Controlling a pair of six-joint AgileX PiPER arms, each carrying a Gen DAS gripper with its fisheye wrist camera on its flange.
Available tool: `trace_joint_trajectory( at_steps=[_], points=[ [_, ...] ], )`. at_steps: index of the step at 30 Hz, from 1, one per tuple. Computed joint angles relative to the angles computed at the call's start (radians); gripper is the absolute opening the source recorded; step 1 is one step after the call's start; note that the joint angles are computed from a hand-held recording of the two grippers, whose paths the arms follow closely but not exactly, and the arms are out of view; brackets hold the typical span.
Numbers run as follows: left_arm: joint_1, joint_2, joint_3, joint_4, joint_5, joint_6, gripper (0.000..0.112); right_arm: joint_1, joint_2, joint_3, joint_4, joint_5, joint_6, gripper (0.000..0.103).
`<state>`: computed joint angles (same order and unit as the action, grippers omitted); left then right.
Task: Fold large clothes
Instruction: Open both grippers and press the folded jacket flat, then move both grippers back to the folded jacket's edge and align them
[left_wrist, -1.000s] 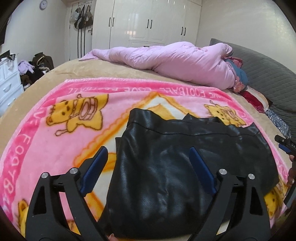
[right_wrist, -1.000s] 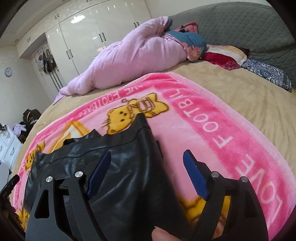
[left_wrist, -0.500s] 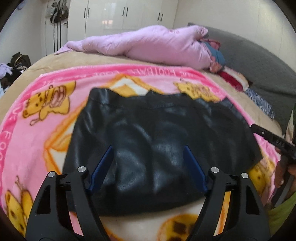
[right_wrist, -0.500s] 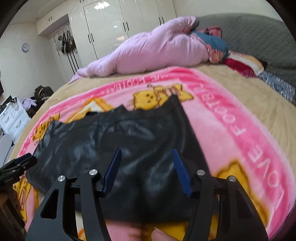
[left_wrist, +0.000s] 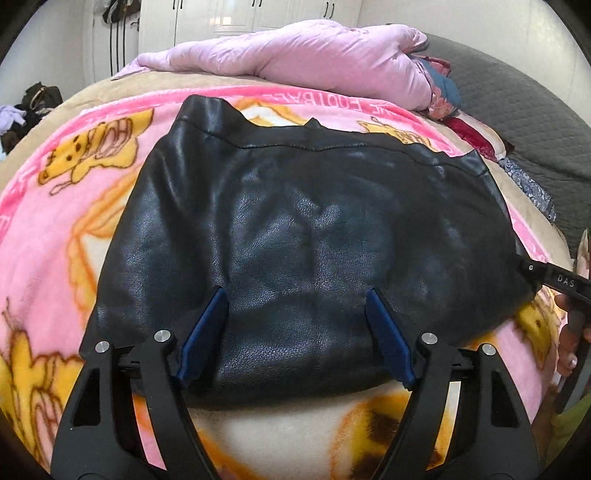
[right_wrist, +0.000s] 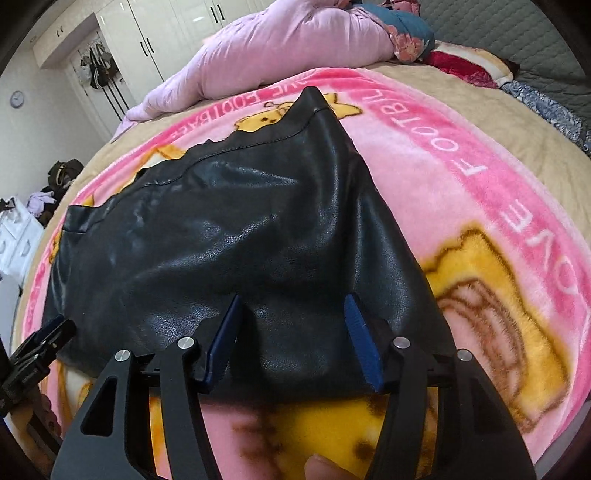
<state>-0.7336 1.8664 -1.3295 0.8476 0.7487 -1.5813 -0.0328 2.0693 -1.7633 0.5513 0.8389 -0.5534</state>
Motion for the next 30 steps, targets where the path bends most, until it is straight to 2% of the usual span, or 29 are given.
trace_joint_trajectory(
  at_steps=[2, 6, 10, 14, 18, 26, 28, 30],
  points=[
    [0.000, -0.019, 0.014, -0.001, -0.009, 0.004, 0.069, -0.006, -0.033, 0.055, 0.044, -0.044, -0.039, 0.057],
    [-0.024, -0.055, 0.025, 0.003, 0.020, -0.019, 0.070, -0.052, -0.105, 0.158, 0.246, -0.062, -0.201, 0.069],
    [-0.058, -0.079, 0.033, 0.024, 0.061, -0.046, 0.074, -0.068, -0.186, 0.272, 0.368, -0.077, -0.343, 0.069],
    [-0.090, -0.108, 0.059, 0.062, 0.100, -0.086, 0.075, -0.063, -0.242, 0.338, 0.417, -0.098, -0.412, 0.073],
    [-0.119, -0.147, 0.102, 0.103, 0.129, -0.143, 0.078, -0.063, -0.266, 0.353, 0.448, -0.049, -0.437, 0.073],
    [-0.158, -0.212, 0.175, 0.137, 0.171, -0.212, 0.081, -0.008, -0.335, 0.409, 0.455, -0.064, -0.490, 0.076],
    [-0.159, -0.225, 0.191, 0.142, 0.171, -0.228, 0.087, 0.012, -0.351, 0.421, 0.447, -0.076, -0.498, 0.076],
    [-0.161, -0.239, 0.212, 0.152, 0.171, -0.249, 0.087, 0.033, -0.368, 0.435, 0.440, -0.091, -0.503, 0.076]
  ],
)
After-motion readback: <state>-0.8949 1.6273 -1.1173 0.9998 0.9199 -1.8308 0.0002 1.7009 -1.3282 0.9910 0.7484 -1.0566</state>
